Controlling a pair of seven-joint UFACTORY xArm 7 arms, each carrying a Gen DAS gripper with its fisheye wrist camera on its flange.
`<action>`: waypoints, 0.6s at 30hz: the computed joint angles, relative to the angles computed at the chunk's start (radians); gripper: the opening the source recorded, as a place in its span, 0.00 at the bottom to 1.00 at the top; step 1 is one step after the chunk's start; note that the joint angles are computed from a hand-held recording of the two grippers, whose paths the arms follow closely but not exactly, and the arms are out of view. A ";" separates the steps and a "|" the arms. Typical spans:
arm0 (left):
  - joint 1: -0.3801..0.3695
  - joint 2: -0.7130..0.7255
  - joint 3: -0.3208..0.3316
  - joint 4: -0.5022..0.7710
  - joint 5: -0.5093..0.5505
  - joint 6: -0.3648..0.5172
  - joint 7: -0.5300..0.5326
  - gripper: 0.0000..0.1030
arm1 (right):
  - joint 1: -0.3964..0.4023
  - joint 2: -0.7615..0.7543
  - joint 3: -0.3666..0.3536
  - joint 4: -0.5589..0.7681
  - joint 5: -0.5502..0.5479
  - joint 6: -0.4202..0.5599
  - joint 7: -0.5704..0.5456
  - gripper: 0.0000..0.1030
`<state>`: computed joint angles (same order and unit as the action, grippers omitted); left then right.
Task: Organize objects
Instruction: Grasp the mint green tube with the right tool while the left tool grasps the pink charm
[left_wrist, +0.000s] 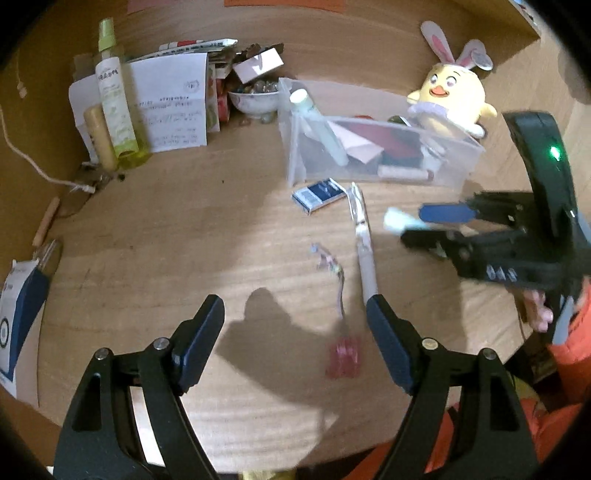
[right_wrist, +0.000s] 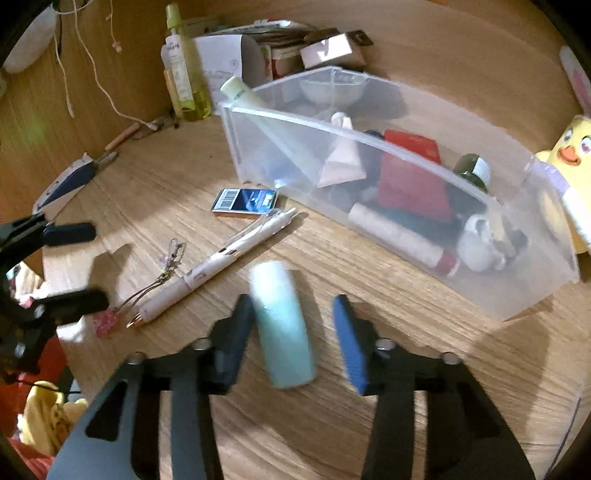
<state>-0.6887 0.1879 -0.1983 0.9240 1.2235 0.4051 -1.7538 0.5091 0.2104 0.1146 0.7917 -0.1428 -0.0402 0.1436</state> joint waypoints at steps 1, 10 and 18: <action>-0.003 -0.006 -0.002 -0.010 0.004 -0.001 -0.007 0.77 | -0.006 -0.002 0.007 -0.003 0.004 -0.003 -0.001 0.22; -0.012 -0.002 -0.005 -0.038 0.063 -0.024 -0.087 0.60 | 0.095 -0.055 -0.108 -0.086 -0.003 -0.066 0.083 0.22; -0.044 0.033 -0.025 0.004 0.137 0.053 -0.118 0.30 | 0.094 -0.126 -0.112 -0.169 0.098 -0.121 0.050 0.22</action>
